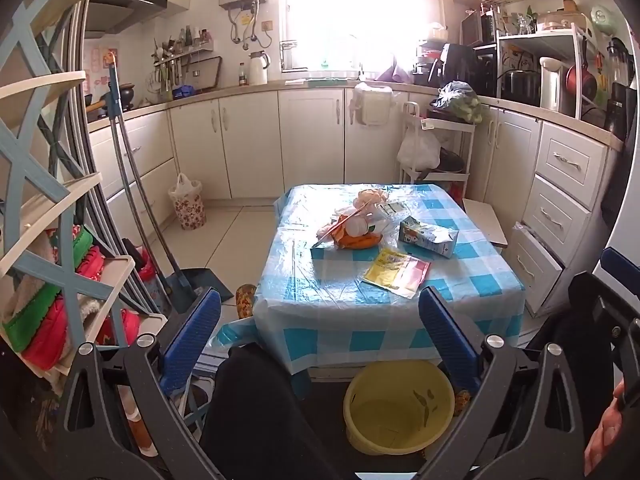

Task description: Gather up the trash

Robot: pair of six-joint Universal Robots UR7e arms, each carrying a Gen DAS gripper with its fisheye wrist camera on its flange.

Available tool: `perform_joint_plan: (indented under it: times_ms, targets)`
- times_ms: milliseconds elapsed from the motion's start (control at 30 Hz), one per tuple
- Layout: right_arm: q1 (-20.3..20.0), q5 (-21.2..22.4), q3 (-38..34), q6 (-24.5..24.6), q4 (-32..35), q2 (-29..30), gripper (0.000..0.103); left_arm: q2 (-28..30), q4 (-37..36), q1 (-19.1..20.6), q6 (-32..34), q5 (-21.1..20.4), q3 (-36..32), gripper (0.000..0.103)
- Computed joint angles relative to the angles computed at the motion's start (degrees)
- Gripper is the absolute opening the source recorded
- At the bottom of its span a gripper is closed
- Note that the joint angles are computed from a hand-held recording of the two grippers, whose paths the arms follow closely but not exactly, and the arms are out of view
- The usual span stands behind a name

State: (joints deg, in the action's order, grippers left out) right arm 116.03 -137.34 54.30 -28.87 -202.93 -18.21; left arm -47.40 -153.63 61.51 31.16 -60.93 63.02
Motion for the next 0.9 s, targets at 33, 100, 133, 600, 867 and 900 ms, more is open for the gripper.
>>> perform_joint_plan:
  times_ms: [33,100,133,600,867,900]
  targets:
    - [0.1,0.0,0.0,-0.1,-0.1,0.0,0.097,-0.1,-0.2,-0.1,-0.1,-0.1,0.2,0.096]
    - [0.2,0.0,-0.1,-0.4,-0.4,0.1,0.097,-0.4,-0.1,-0.1,-0.4,-0.4,0.6,0.096]
    - [0.3,0.0,-0.1,-0.5,-0.5,0.1,0.097,-0.6,0.1,-0.1,-0.6,-0.6,0.6,0.096]
    - [0.6,0.5,0.0,-1.4,-1.2,0.1,0.097,-1.4,-1.3,-0.5,-1.2,-0.6,1.7,0.096]
    - [0.5,1.3,0.5,-1.6,-2.3,0.0,0.097,-1.5,-2.0,-0.6,-1.1,-0.4,2.0,0.096]
    - [0.5,1.2,0.5,-1.5,-2.1,0.0,0.097,-1.5,-2.1,-0.6,-1.0,-0.4,2.1,0.096]
